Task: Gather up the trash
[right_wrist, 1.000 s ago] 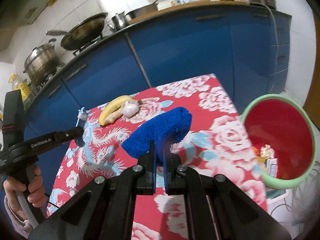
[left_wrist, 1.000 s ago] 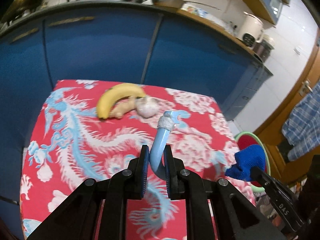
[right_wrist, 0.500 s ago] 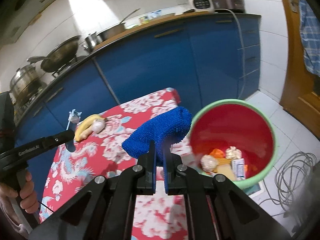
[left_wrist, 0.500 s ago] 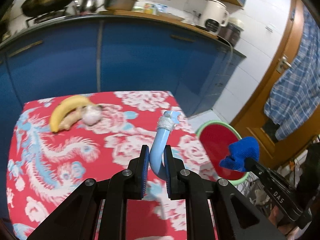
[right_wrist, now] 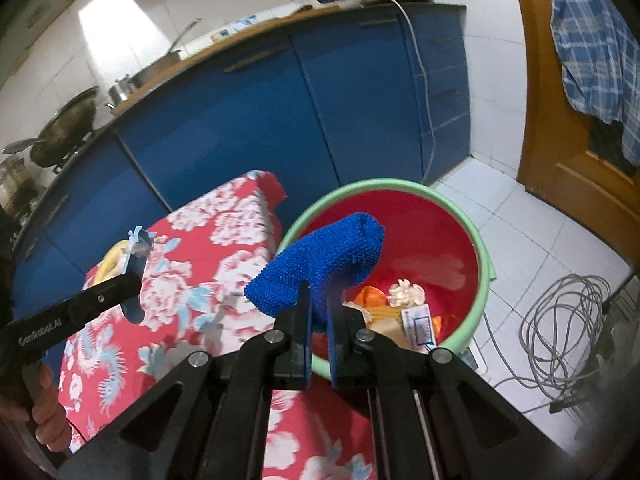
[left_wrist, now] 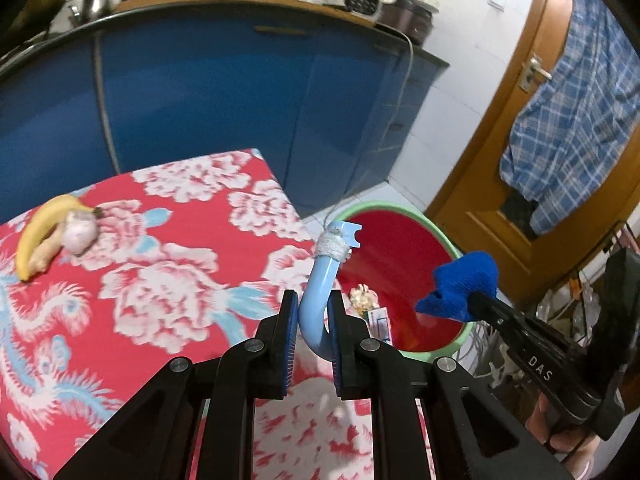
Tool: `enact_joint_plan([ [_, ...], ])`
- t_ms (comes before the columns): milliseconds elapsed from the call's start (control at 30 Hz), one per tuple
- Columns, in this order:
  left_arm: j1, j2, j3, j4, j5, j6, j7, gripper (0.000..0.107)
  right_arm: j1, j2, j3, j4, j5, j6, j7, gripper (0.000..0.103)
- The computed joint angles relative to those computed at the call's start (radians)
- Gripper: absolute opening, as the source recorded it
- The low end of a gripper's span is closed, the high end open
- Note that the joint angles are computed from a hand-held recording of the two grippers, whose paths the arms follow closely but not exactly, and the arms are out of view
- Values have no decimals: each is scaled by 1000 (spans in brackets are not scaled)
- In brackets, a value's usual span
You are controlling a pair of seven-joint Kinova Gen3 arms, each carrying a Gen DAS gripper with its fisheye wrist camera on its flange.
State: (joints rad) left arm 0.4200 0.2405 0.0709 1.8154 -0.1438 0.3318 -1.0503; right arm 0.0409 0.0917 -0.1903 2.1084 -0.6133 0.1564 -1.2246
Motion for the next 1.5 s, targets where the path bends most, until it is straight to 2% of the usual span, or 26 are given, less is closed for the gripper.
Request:
enact_joint_plan([
  [167,-20,75,40,-55,42,11,-62,14,38,54,-12,-17,6,-1,1,13],
  [233,-13,104,43,-80,54,21,-80,14,19,71,13,-26,52,0,-48,13],
  [367,-11,141,53,-111,83,32,-120,14,37,108,9,-43,108,2,-106,14],
  [500,-2,168,51,-139,100,44,-144,14,53,128,5,-49,160,-7,-165,28],
  [567,1,180,52,-152,107,50,-155,14,62,133,-2,-48,183,-14,-190,31],
  [933,-5,229,76,-200,151,63,-231,15,136,118,-56,-35,229,-26,-240,32],
  [967,-10,229,83,-200,157,62,-243,17,137,114,-56,-31,230,-29,-244,34],
  [1033,-3,225,79,-197,159,58,-252,29,161,110,-77,-27,224,-31,-238,35],
  [1067,8,221,69,-193,155,52,-249,40,171,106,-86,-25,220,-31,-235,36],
  [1100,23,217,54,-190,147,46,-239,43,174,102,-90,-22,218,-32,-233,37],
  [1300,49,184,19,-162,120,37,-195,44,196,65,-121,0,185,-32,-192,45],
  [1400,59,153,-3,-126,103,28,-161,44,210,31,-147,18,135,-31,-140,47],
  [1500,79,118,-31,-88,70,23,-115,44,175,-9,-132,36,89,-32,-101,52],
])
